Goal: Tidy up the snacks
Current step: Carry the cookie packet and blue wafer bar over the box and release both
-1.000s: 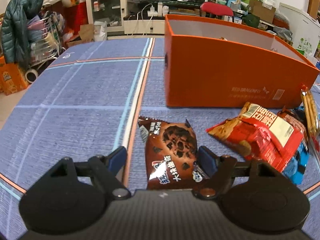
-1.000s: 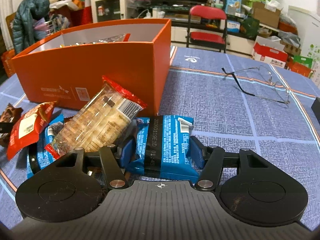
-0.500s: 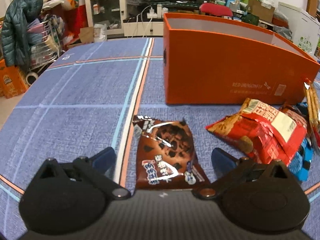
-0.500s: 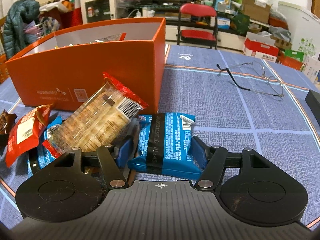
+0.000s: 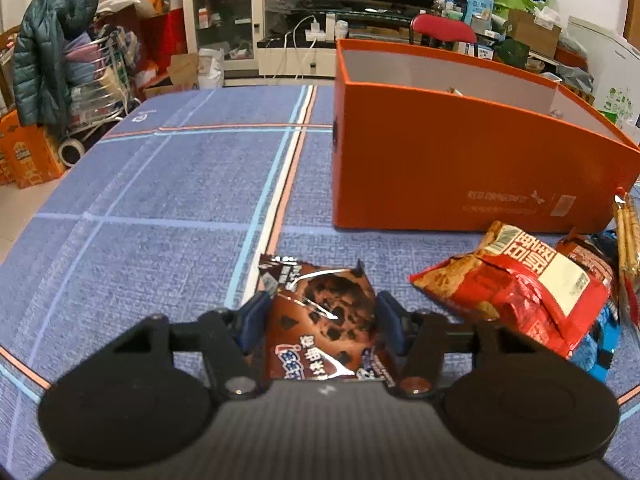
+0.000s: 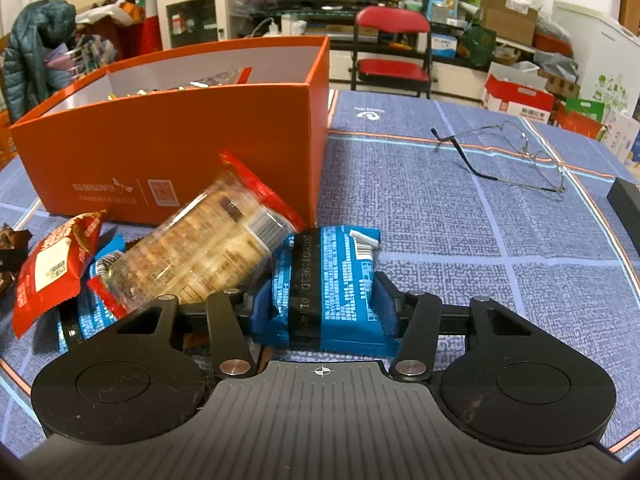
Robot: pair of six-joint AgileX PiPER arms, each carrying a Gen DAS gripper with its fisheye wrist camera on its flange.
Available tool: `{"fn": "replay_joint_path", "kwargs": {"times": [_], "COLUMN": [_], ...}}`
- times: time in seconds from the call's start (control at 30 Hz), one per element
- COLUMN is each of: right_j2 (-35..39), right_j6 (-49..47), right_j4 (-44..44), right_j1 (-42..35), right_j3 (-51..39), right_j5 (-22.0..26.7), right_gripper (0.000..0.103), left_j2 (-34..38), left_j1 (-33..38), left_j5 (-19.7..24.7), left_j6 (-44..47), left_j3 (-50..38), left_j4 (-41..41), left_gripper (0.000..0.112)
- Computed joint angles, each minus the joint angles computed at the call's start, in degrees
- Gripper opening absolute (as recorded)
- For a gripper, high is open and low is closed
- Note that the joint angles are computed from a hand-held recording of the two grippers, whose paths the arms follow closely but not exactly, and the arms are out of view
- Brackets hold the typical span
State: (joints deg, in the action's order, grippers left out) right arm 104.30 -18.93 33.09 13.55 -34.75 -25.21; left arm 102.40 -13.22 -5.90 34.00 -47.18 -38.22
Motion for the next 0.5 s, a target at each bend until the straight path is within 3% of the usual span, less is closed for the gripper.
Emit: {"fn": "replay_joint_path", "kwargs": {"times": [0.3,0.5], "right_j2": [0.0,-0.1], "right_j6": [-1.9,-1.8], "right_j4": [2.8,2.9], "right_j1": [0.8,0.9], "right_j3": [-0.3,-0.3], "right_j5": [0.2,0.1], "right_gripper": [0.038,0.038], "left_j2": [-0.9,-0.8], "left_j1": [0.7,0.4], "left_j5": [1.6,1.8], "left_j6": [-7.5,0.4], "left_j3": [0.3,0.0], "left_j4": [8.1,-0.3], "left_gripper": [0.051,0.051]}}
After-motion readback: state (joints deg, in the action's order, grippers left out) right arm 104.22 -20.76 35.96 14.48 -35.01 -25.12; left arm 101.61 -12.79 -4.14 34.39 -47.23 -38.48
